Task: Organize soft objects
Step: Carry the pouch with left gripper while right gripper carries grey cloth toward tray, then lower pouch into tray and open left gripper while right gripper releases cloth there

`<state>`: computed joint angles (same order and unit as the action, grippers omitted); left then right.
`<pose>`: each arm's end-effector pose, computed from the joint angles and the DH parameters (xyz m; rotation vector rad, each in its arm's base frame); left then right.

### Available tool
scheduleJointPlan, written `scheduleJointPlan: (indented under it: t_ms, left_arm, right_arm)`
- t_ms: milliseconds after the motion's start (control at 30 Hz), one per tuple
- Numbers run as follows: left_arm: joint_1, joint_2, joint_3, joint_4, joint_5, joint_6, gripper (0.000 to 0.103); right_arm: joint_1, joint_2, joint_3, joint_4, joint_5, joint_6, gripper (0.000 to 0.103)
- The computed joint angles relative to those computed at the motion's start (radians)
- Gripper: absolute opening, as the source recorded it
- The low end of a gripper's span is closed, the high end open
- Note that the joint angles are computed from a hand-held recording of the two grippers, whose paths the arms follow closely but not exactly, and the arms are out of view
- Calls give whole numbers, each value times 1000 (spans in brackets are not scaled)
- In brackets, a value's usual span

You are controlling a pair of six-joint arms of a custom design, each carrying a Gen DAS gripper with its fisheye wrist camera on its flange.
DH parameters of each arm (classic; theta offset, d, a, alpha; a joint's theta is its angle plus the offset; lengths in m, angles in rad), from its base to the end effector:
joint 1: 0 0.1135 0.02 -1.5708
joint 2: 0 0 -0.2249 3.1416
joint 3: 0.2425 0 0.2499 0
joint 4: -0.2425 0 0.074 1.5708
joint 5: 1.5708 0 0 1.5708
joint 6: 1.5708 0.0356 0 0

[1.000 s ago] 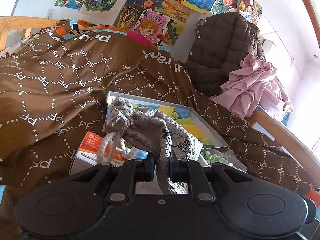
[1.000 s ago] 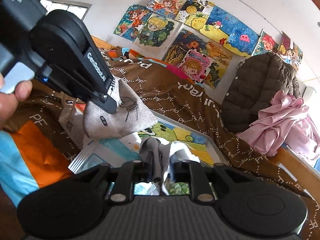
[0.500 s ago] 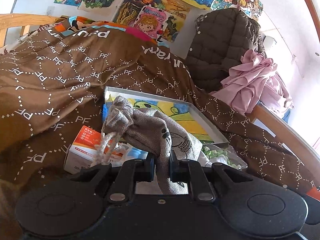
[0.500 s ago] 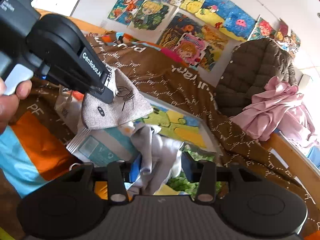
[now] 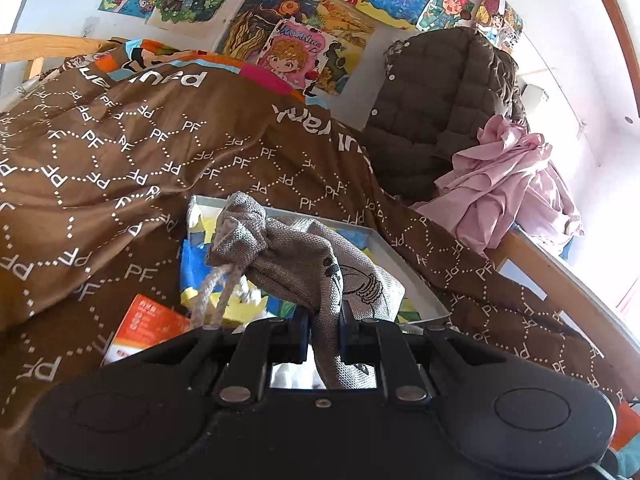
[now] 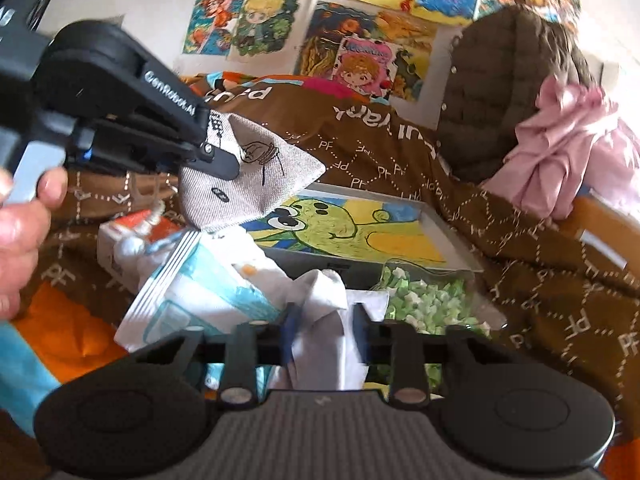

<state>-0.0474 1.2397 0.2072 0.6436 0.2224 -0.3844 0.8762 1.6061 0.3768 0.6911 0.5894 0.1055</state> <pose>0.2228 -0.0184 0.1074 -0.1856 1.9745 -0.5000 0.1782 0.1830 0.0767 -0.4285 1.9648 -0.0002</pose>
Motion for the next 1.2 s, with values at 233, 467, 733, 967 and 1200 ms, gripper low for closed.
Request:
scheduleJointPlan:
  t_ms: [233,467,733,967,1200]
  left_arm:
    - [-14,73,41,43,9,-2,14]
    - [-19,100,64,44,11,-4,14]
    - [8,144,137,3,37,44,14]
    - [61,232,259,-45,87,143,14]
    - [119,456,493,-111,149,212,15]
  right_arm:
    - [-62,-44,-16,-26,-101,78,2]
    - [-60,-134,-48,14,-60,32,1]
    - [-200,-261,-7,2,-193,-8,1]
    - [-349,-103,237,-30,-363,-19,1]
    - [-388,228,598,-111,-417,-37,1]
